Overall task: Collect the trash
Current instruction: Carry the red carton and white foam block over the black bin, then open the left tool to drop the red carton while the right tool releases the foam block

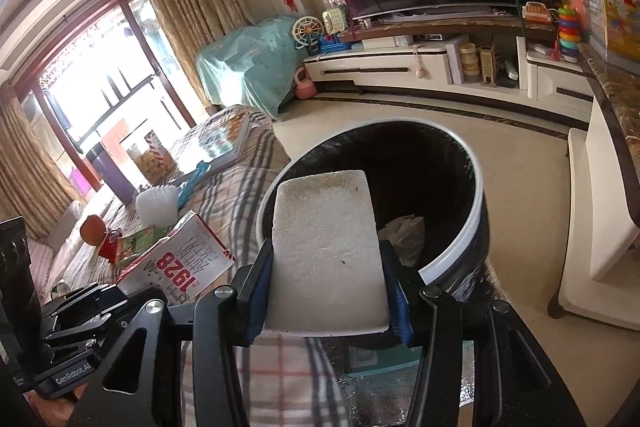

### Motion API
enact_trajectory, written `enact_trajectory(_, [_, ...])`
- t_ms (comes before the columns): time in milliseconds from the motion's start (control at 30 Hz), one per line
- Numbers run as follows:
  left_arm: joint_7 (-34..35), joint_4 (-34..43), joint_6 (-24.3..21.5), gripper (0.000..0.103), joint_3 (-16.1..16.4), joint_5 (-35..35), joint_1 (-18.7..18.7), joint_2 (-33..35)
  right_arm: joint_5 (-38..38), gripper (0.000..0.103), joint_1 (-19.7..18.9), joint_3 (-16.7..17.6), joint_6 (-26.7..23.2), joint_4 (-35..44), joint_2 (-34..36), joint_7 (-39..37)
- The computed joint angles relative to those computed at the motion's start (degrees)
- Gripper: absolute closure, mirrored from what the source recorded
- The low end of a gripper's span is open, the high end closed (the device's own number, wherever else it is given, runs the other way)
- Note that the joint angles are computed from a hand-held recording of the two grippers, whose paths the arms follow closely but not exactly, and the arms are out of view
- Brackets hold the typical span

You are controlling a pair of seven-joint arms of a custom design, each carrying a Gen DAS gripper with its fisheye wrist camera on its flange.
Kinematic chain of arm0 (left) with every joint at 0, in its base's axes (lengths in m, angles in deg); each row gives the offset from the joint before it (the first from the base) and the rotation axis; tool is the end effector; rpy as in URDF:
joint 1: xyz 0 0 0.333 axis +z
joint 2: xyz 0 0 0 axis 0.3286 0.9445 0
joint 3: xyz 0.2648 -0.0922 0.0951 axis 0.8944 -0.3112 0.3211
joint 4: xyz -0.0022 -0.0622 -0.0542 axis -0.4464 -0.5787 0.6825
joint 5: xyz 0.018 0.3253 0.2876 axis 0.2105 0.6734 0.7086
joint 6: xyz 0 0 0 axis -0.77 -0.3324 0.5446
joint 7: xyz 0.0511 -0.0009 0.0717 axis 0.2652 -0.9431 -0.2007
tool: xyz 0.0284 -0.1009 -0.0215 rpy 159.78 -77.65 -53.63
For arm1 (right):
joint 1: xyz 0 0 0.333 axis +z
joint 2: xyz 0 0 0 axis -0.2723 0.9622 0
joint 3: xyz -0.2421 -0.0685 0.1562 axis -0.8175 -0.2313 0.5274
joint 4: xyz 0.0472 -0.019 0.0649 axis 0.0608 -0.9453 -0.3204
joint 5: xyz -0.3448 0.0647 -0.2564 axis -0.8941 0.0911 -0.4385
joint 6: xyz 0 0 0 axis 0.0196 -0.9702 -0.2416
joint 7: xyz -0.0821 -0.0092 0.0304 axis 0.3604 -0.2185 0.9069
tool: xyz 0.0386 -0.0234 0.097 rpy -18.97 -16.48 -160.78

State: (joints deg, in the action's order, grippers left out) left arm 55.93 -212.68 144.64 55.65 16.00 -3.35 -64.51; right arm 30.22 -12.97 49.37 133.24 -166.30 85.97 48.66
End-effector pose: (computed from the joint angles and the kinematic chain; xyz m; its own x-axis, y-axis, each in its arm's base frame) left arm 0.5736 -0.1168 0.3279 -0.0520 -0.9895 0.1349 -0.6902 -0.0620 -0.7209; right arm 0.6504 0.2852 0.3218 0.3892 -0.8617 -0.3255 -0.7356 -0.0780 -0.6729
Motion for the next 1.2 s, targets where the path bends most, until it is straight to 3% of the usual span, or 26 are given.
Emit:
enact_trajectory(100, [-0.54,1.95,-0.83,0.073,0.76,0.83,-0.78,1.2,-0.6,0.053,0.46,-0.9,-0.39,1.04,0.58,0.62])
enact_trajectory(367, [-5.55,6.17,-1.82,0.073,7.38,7.02,-6.69,4.09,-3.3,0.053,1.83,-3.32,-1.67,4.15,2.45,2.68])
enact_trajectory(533, [-7.61,6.58,-1.76,0.073,4.89,9.17,-3.71,4.13,-3.13,0.053,0.66,-2.21,-2.06,4.45,2.9,1.87])
enact_trajectory(600, [-8.35,6.6,-1.35,0.073,5.75,9.77,-4.48,4.09,-2.72,0.053,0.12,-1.75,-2.23,4.45,2.9,1.31])
enact_trajectory(667, [-8.07,6.73,-0.51,0.073,3.25,9.9,-2.08,3.94,-2.28,0.053,-0.02,-1.65,-2.21,4.53,2.91,1.07])
enact_trajectory(867, [-5.49,9.46,-0.23,0.073,1.61,8.13,-1.39,5.39,-1.68,0.053,0.12,-2.01,-2.48,5.06,2.79,0.59])
enact_trajectory(1067, [-4.47,13.4,-0.37,0.073,-7.12,8.1,6.9,8.16,-2.73,0.053,1.82,-4.47,-4.09,6.81,3.34,1.8])
enact_trajectory(1200, [-4.33,15.71,-0.72,0.073,-9.64,8.34,9.31,10.17,-4.05,0.053,3.29,-6.46,-5.34,8.0,3.86,3.38])
